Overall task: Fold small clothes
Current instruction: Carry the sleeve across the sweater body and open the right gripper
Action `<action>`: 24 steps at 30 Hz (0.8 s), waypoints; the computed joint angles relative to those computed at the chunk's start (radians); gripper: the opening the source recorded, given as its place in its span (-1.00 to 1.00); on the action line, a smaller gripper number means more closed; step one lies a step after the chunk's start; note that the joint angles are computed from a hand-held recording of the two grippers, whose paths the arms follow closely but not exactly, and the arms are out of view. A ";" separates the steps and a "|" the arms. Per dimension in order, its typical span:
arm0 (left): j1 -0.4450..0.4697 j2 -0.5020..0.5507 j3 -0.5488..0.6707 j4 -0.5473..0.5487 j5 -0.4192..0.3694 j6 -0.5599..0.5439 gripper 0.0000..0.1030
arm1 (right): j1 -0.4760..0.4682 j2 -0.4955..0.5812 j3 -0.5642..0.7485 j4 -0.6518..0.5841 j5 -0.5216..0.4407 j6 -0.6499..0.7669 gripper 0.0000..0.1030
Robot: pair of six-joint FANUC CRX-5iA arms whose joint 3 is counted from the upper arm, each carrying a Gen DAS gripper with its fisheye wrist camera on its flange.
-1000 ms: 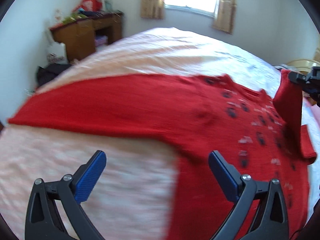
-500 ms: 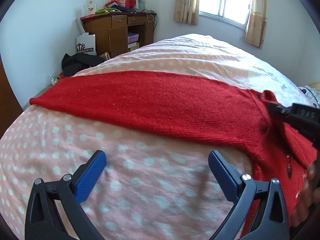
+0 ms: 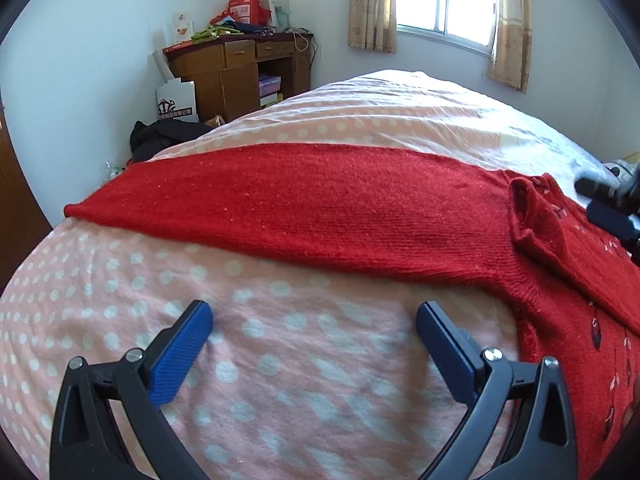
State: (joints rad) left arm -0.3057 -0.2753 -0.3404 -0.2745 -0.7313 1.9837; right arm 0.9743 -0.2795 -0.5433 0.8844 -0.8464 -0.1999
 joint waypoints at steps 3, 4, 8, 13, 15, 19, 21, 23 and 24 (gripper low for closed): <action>0.005 -0.003 -0.007 0.014 0.006 -0.006 1.00 | -0.017 0.062 0.059 -0.136 -0.021 0.099 -0.80; 0.003 -0.003 -0.007 0.013 0.007 -0.003 1.00 | -0.021 0.081 0.077 -0.180 -0.018 0.138 -0.80; -0.010 -0.003 -0.003 -0.015 0.006 0.022 1.00 | 0.008 0.185 0.164 -0.158 -0.098 0.236 -0.73; -0.010 -0.013 -0.018 -0.024 0.028 0.032 1.00 | -0.004 0.223 0.208 -0.195 -0.059 0.341 -0.73; -0.006 -0.020 -0.026 -0.019 0.036 0.028 1.00 | -0.025 0.159 0.151 -0.219 0.063 0.335 -0.74; -0.004 -0.023 -0.028 -0.015 0.035 0.023 1.00 | 0.015 0.023 0.023 -0.018 0.072 0.120 -0.74; -0.006 -0.021 -0.024 -0.018 0.027 0.024 1.00 | 0.069 -0.026 -0.007 0.053 -0.088 0.051 -0.73; -0.004 -0.020 -0.021 -0.011 0.023 0.018 1.00 | 0.122 -0.078 -0.041 0.059 -0.249 -0.003 -0.73; -0.004 -0.017 -0.018 -0.009 0.019 0.016 1.00 | 0.144 -0.094 -0.053 0.048 -0.322 -0.015 -0.73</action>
